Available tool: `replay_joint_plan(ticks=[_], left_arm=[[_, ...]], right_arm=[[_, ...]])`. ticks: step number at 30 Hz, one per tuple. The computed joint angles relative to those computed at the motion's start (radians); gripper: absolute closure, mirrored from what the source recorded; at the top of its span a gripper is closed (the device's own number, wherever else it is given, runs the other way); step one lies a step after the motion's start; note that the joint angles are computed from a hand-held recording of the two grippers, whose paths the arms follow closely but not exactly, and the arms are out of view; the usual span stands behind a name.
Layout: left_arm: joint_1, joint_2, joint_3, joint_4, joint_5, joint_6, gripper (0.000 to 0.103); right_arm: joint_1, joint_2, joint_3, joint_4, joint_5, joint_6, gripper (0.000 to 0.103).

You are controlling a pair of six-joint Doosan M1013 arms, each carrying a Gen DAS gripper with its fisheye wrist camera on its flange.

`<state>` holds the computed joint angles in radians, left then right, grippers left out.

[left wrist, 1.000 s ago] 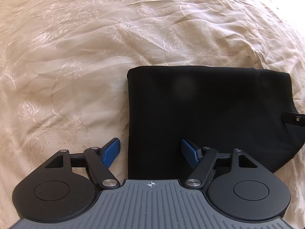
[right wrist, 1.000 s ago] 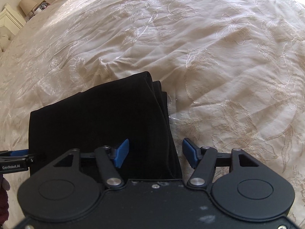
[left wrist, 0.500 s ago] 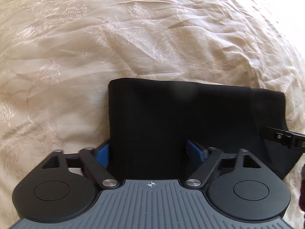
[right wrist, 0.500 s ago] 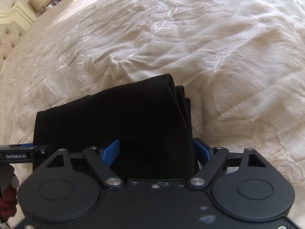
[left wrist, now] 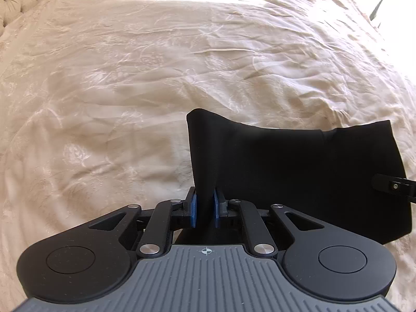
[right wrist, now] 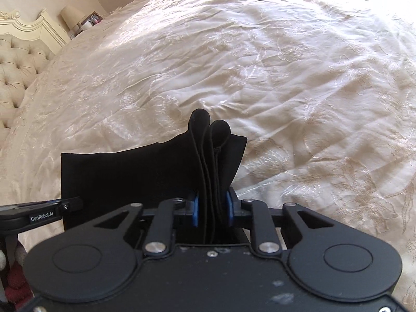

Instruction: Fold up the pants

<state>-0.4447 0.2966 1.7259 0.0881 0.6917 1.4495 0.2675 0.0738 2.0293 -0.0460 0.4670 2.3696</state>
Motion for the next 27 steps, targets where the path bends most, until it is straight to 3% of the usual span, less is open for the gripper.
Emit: replay_joint_plan(ticks=[7, 13, 19, 24, 27], left_arm=[[0.088, -0.042, 0.033, 0.031, -0.011, -0.034, 0.092], [0.228, -0.063, 0.037, 0.039, 0.001, 0.011, 0.092], [0.374, -0.039, -0.003, 0.025, 0.028, 0.08, 0.092], [0.452, 0.013, -0.052, -0.015, 0.047, 0.129, 0.092], [0.477, 0.05, -0.076, -0.052, 0.073, 0.152, 0.084]], right_arm=[[0.07, 0.047, -0.069, 0.101, -0.001, -0.085, 0.082], [0.155, 0.15, -0.198, 0.227, 0.035, -0.181, 0.082], [0.239, 0.29, -0.387, 0.309, 0.079, -0.263, 0.082], [0.281, 0.39, -0.532, 0.278, 0.132, -0.27, 0.082], [0.292, 0.441, -0.601, 0.178, 0.193, -0.194, 0.08]])
